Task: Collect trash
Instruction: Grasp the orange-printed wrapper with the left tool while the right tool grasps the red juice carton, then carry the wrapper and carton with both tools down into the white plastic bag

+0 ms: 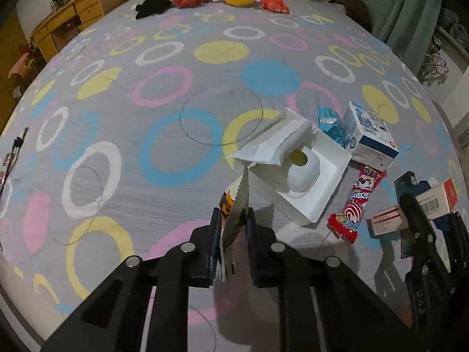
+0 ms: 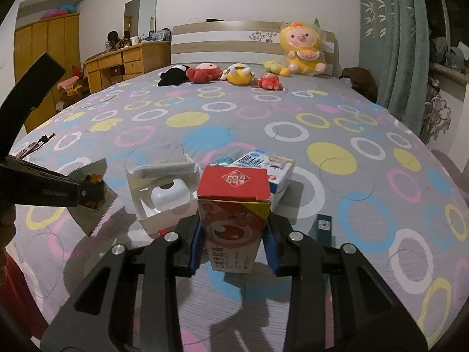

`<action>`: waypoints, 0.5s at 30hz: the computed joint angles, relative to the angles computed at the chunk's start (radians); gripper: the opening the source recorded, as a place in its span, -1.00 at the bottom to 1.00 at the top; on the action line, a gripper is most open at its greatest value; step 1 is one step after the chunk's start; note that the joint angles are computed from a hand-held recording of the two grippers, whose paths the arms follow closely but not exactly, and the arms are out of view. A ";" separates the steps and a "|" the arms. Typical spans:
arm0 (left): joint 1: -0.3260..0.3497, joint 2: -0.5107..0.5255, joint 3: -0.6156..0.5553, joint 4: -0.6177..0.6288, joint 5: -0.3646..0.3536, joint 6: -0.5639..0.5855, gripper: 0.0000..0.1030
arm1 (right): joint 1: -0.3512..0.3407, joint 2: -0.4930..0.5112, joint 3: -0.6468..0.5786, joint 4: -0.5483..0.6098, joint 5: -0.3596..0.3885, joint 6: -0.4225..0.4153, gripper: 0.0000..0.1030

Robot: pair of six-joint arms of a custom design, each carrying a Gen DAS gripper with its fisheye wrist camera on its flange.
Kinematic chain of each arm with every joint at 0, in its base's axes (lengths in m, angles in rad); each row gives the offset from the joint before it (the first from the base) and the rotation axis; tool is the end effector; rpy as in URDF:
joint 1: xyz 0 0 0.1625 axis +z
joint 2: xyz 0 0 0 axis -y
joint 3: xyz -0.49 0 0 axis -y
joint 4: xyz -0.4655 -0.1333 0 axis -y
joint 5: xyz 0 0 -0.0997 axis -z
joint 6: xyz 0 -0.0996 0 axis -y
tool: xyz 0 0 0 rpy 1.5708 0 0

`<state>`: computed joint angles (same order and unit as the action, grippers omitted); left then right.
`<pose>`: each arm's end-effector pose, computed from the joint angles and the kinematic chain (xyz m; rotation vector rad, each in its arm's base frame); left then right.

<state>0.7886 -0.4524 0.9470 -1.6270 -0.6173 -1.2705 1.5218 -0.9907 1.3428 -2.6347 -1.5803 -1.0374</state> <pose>-0.4936 -0.8011 0.0612 -0.2858 2.1926 -0.7170 0.0908 -0.8515 0.4015 1.2496 -2.3290 0.8346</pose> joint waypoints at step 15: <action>-0.093 -0.030 0.033 -0.042 -0.005 0.049 -0.73 | 0.048 -0.143 0.061 0.013 -0.053 0.039 -0.34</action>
